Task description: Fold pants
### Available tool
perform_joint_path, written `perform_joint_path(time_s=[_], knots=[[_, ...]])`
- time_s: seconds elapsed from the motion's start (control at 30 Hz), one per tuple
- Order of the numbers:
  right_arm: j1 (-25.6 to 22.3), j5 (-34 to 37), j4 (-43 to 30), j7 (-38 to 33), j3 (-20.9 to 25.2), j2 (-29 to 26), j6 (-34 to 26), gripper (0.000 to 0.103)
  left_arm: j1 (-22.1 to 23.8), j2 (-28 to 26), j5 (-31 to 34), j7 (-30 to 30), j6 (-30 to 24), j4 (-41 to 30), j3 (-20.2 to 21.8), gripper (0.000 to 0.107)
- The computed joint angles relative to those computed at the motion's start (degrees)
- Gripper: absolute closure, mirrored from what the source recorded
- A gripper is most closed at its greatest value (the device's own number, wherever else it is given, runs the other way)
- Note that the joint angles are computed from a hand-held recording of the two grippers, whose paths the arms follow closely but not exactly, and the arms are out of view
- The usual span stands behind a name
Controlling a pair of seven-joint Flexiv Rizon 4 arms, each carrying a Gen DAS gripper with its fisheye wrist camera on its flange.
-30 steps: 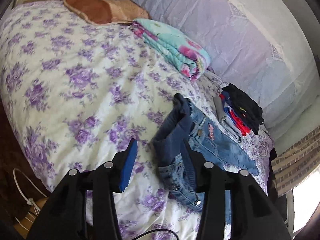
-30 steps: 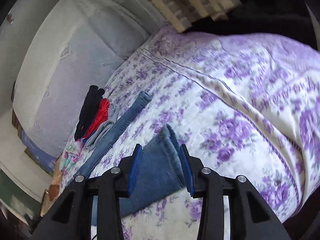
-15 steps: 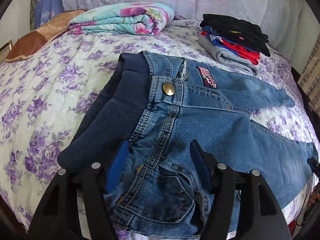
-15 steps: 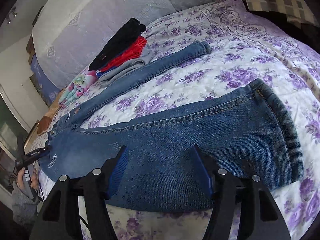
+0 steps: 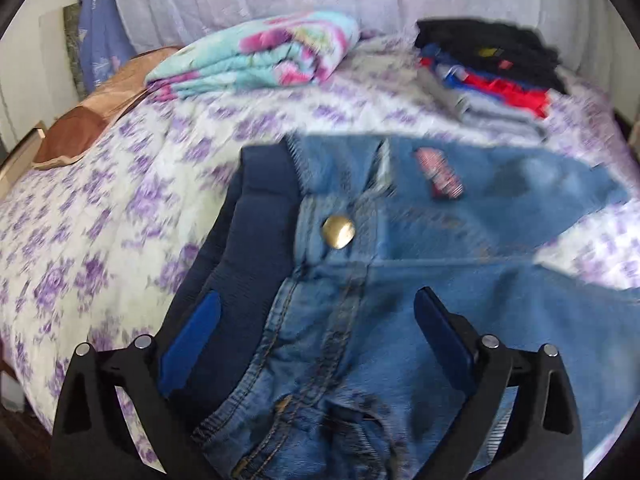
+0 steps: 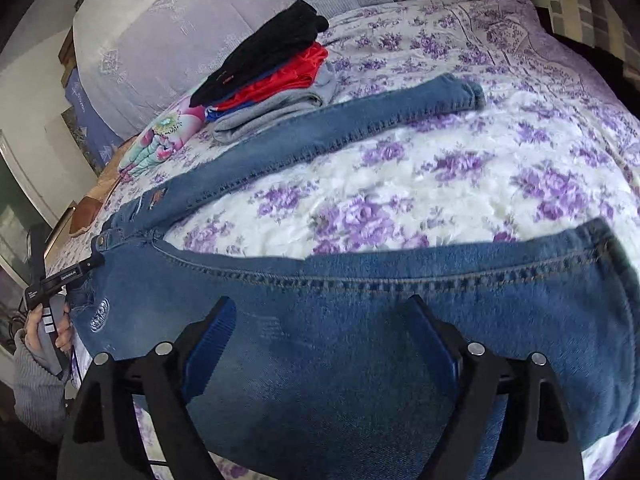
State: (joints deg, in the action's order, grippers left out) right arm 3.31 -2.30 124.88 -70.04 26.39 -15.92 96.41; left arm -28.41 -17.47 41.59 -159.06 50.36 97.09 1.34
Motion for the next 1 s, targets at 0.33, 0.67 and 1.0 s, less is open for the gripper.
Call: perform_joint_path(time_s=[0.33,0.67,1.0], knots=[[-15.1,-6.1,-15.9,-3.6,19.3,-11.3,-0.6,0.016,10.2,-0.5,-13.5,8.5,12.0,1.2,1.2,0.012],[-7.6,-3.6,-23.1,-6.3,15.0,-14.6,-8.3,0.016,18.8,-5.7,-33.9,30.2,21.4,5.8,-3.3,0.013],[-0.7,-0.7,-31.6,-11.3,9.7,-17.2,-14.6,0.016,20.3,-7.7,-48.4,43.1,33.8,11.0,-7.3,0.057]])
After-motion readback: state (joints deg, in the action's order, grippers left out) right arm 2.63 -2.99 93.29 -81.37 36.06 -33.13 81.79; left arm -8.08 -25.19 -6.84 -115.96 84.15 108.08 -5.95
